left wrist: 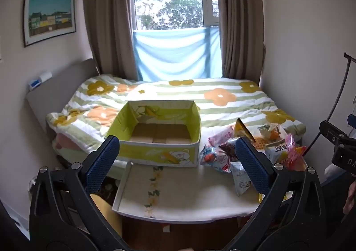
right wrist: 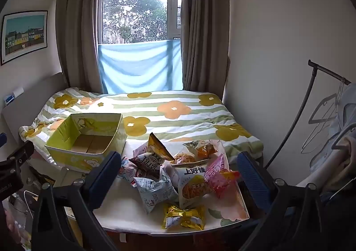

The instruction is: Organize snacks

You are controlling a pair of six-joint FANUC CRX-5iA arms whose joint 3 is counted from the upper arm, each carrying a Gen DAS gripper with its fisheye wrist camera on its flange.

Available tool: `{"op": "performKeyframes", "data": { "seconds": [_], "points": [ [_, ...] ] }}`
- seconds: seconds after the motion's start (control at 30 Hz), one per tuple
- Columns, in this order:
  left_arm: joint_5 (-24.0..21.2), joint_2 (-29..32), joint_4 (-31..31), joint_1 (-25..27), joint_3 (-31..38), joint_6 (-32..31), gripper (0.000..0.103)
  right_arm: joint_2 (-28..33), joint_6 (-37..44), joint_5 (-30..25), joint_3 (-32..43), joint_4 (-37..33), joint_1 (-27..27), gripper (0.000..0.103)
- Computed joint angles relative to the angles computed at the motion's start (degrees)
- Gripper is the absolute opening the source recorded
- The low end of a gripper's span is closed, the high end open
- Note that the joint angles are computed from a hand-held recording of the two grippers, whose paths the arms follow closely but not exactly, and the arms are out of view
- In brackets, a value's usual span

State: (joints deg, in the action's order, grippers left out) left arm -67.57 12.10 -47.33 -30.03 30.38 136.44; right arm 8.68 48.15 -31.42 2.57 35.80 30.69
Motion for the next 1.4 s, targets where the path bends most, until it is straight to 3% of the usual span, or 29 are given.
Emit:
{"op": "performKeyframes", "data": {
  "seconds": [0.07, 0.23, 1.4],
  "points": [
    [-1.61, 1.4, -0.12, -0.44, 1.81, -0.61, 0.103, 0.15, -0.07, -0.38, 0.21, 0.21, 0.05, 0.103],
    [0.79, 0.04, 0.39, -0.03, -0.39, 0.52, 0.103, -0.04, -1.29, -0.21, -0.5, 1.01, -0.01, 0.103],
    [2.16, 0.6, 2.9, 1.05, -0.3, -1.4, 0.103, 0.16, -2.04, -3.76, -0.02, 0.08, 0.25, 0.103]
  ]
}}
